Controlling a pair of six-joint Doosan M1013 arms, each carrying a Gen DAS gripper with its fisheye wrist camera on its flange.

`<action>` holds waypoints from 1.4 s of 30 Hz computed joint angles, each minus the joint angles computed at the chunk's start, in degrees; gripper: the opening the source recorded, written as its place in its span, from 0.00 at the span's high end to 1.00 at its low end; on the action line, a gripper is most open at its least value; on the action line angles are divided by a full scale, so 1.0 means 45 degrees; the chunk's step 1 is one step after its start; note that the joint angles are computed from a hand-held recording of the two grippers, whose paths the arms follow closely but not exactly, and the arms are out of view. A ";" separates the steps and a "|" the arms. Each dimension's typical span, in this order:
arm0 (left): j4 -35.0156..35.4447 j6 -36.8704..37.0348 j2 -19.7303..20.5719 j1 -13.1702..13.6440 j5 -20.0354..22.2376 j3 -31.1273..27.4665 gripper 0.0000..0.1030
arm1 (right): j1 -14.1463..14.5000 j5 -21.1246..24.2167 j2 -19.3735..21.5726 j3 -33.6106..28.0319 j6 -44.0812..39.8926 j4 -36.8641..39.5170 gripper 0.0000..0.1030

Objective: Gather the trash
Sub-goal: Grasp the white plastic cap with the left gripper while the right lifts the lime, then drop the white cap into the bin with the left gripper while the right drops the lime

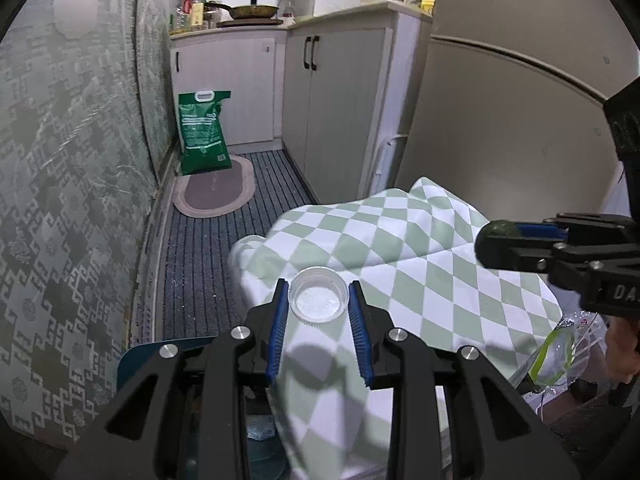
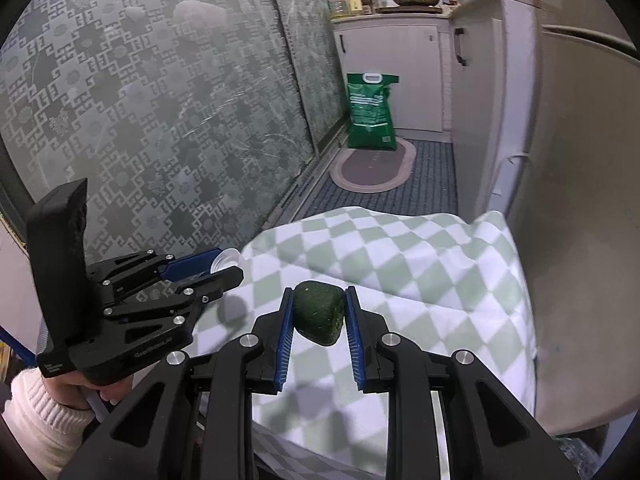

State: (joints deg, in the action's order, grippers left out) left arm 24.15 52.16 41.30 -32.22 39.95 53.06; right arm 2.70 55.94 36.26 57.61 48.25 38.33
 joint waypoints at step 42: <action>-0.1075 -0.1246 -0.0943 0.1501 0.2248 0.2626 0.68 | 0.2093 0.1865 0.1213 -0.1767 -0.0450 -0.0430 0.76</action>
